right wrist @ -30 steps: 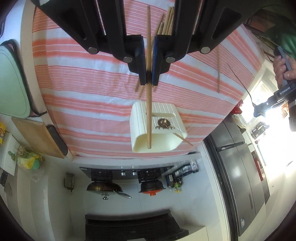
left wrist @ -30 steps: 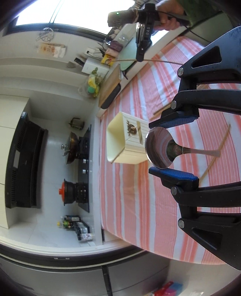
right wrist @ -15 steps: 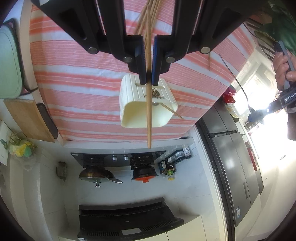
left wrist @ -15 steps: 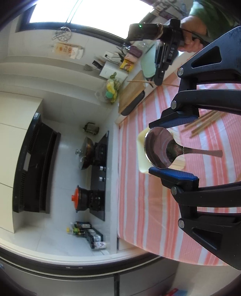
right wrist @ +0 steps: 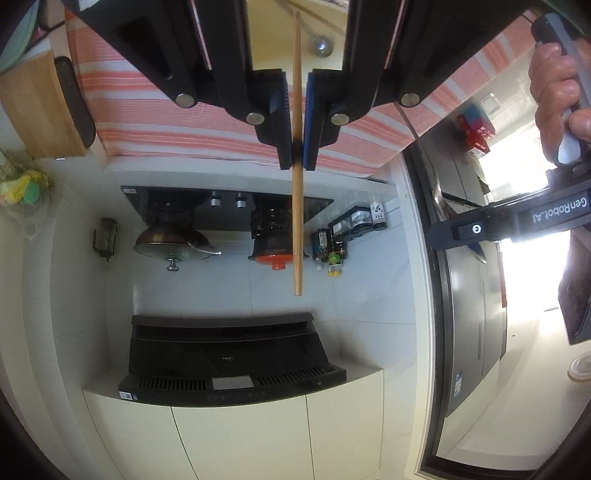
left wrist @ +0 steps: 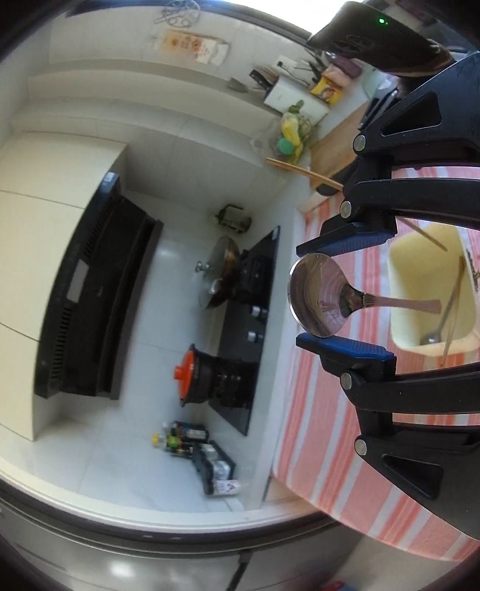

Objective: Organize utensils
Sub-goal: 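Carry the spoon into the holder with the left tool while the right tool drops its chopstick in, then withdraw both open tools from the holder and hold still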

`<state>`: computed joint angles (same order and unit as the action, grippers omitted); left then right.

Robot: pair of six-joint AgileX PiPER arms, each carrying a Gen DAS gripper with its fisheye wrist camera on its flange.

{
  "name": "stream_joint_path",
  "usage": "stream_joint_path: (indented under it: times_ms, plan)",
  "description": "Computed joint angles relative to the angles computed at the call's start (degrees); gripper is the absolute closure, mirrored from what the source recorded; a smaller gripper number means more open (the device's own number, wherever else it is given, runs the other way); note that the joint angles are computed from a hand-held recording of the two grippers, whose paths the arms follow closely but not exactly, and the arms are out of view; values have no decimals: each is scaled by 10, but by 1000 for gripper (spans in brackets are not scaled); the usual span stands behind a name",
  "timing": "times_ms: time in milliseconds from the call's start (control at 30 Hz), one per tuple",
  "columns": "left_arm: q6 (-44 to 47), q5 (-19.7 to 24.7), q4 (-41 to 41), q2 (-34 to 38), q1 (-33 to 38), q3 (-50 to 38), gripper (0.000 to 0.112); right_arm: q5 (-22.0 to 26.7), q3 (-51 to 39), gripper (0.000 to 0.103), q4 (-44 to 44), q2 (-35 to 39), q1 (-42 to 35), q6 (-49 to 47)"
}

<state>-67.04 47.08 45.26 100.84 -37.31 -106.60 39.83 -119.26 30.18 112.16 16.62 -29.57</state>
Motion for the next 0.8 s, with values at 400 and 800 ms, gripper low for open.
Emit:
stream_joint_path:
  times_ms: [400, 800]
  plan:
    - [126, 17, -183, 93, 27, -17, 55, 151, -94, 96, -89, 128, -12, 86]
    - [-14, 170, -87, -188, -201, 301, 14, 71, 448, 32, -170, -293, -31, 103]
